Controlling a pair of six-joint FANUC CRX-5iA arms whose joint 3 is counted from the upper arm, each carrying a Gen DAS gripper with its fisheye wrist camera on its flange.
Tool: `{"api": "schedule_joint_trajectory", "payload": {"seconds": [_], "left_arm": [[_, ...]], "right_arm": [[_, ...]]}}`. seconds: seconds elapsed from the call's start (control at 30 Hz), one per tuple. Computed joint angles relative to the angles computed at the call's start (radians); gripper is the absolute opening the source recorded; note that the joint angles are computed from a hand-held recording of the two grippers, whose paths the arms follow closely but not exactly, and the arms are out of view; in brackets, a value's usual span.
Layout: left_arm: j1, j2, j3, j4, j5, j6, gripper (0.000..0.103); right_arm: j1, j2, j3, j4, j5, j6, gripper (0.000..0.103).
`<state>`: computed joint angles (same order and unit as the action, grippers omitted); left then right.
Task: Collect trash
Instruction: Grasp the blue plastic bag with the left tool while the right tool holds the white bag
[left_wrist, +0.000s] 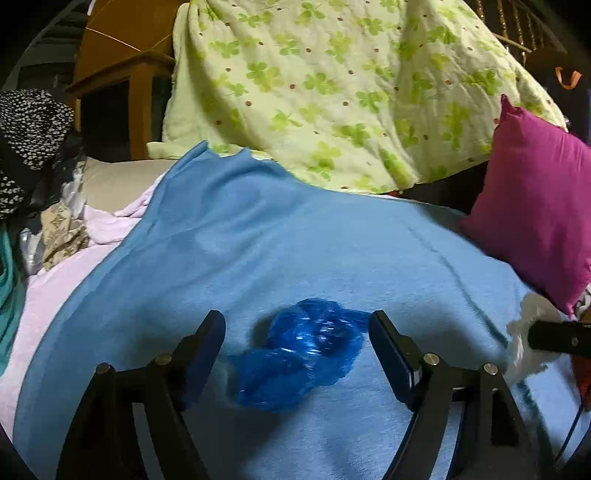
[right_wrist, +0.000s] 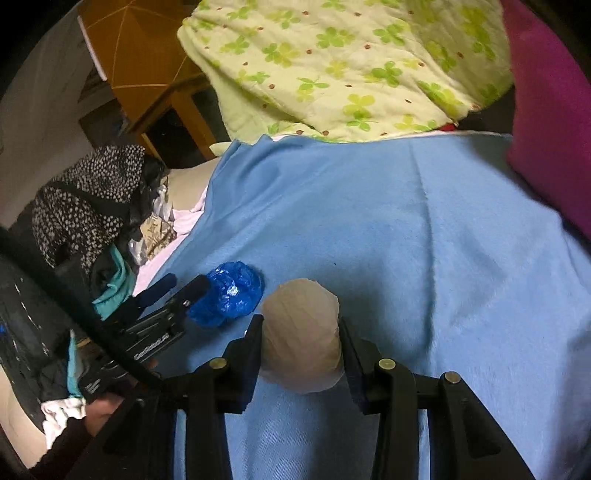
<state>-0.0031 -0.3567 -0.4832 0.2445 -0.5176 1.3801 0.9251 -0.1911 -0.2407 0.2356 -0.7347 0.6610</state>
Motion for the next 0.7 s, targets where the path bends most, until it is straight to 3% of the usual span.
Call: {"api": "schedule_joint_trajectory", "payload": {"seconds": [0.17, 0.33, 0.4, 0.47, 0.7], "left_arm": [[-0.004, 0.068, 0.059, -0.06, -0.071, 0.066, 0.083], [-0.005, 0.083, 0.068, -0.069, -0.079, 0.095, 0.083], [-0.012, 0.08, 0.062, -0.058, -0.067, 0.079, 0.077], [-0.022, 0.082, 0.068, -0.056, -0.072, 0.057, 0.056], [-0.054, 0.073, 0.089, -0.095, -0.091, 0.055, 0.043]], "right_arm": [[0.012, -0.036, -0.037, 0.032, 0.012, -0.077, 0.042], [0.015, -0.024, -0.036, 0.046, 0.017, -0.082, 0.042], [0.022, -0.016, -0.034, 0.057, 0.014, -0.081, 0.042], [0.03, -0.012, -0.035, 0.066, 0.011, -0.083, 0.042], [0.044, -0.012, -0.048, 0.105, 0.013, -0.107, 0.042]]}}
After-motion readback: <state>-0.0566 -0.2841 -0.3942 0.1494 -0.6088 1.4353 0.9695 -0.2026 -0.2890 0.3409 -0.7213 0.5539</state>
